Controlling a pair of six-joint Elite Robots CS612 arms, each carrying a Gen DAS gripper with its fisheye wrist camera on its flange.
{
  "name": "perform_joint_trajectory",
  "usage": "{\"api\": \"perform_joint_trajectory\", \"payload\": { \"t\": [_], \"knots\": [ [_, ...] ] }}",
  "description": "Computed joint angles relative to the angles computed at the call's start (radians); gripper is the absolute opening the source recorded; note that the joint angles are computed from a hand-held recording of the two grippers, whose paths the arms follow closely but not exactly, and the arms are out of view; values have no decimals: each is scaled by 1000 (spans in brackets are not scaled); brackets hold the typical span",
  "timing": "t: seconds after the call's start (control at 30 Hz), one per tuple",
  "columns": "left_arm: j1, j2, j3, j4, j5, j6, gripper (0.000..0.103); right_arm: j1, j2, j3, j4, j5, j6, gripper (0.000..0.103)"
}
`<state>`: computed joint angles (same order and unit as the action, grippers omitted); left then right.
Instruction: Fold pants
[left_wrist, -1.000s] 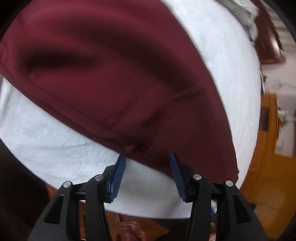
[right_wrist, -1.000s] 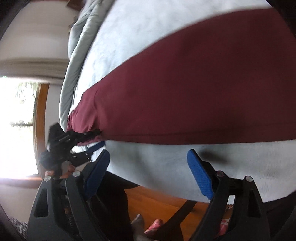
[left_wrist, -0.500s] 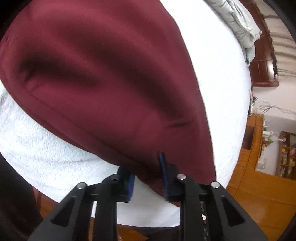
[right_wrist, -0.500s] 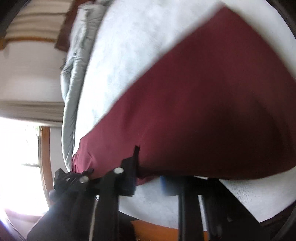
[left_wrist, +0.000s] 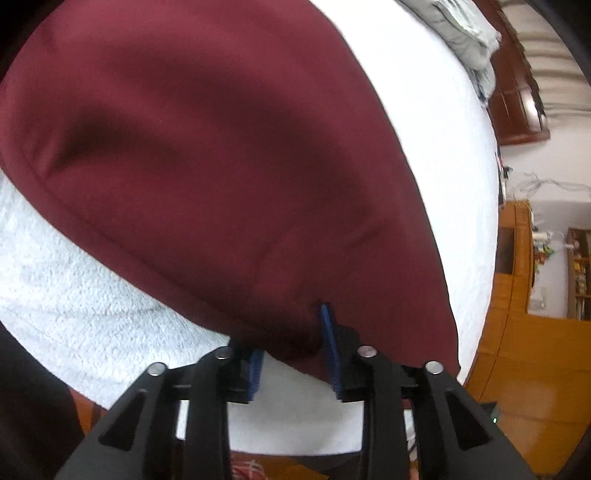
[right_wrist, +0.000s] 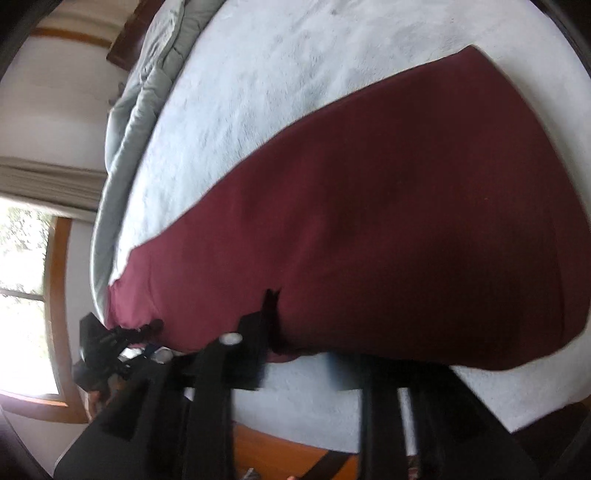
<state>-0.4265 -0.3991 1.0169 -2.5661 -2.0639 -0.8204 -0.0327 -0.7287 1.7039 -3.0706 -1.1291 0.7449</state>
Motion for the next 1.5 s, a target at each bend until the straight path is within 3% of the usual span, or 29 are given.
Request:
{"api": "perform_joint_trajectory", "payload": {
  "t": [0.03, 0.07, 0.17, 0.27, 0.4, 0.47, 0.53, 0.6, 0.67, 0.77, 0.93, 1.03, 1.1, 1.17, 1.3, 1.4, 1.5],
  "knots": [
    [-1, -7, 3, 11, 3, 14, 36, -1, -2, 2, -9, -9, 3, 55],
    [-4, -12, 5, 19, 10, 30, 40, -1, -10, 9, -17, -31, 1, 57],
    [-22, -28, 1, 43, 62, 93, 48, -10, -12, 25, -55, -51, 61, 57],
    [-45, -51, 10, 45, 130, 178, 50, -31, -16, 54, -101, -64, 141, 58],
    [-66, -103, 78, -53, 241, 301, 51, -61, 11, 74, -213, -24, 246, 59],
    [-76, -118, 95, -119, 330, 354, 61, -59, 25, 63, -239, -20, 251, 60],
    [-82, -129, 111, -130, 422, 380, 66, -54, 28, 53, -228, -40, 206, 51],
    [-70, -114, 92, -115, 435, 371, 66, -56, 27, 52, -242, -48, 186, 18],
    [-63, -93, 55, -69, 468, 350, 66, -62, 36, 45, -284, -27, 198, 14],
    [-57, -70, 26, -56, 561, 305, 65, -63, 14, 32, -270, -36, 131, 12],
    [-46, -64, 21, -117, 541, 241, 65, -57, -43, 15, -260, -127, 44, 10],
    [-61, -64, 26, -172, 548, 268, 66, -67, -77, 32, -249, -178, 10, 10],
    [-72, -56, 27, -197, 566, 310, 66, -86, -100, 68, -231, -243, 34, 10],
    [-81, -25, -30, -152, 575, 330, 66, -106, -103, 98, -208, -276, 73, 10],
    [-90, 25, -99, -21, 550, 331, 66, -128, -63, 106, -86, -238, 103, 11],
    [-105, 28, -86, -52, 612, 399, 68, -134, -38, 115, -149, -216, 149, 11],
    [-98, 23, -86, -43, 573, 387, 70, -123, -46, 101, -136, -251, 150, 12]
  ]
}}
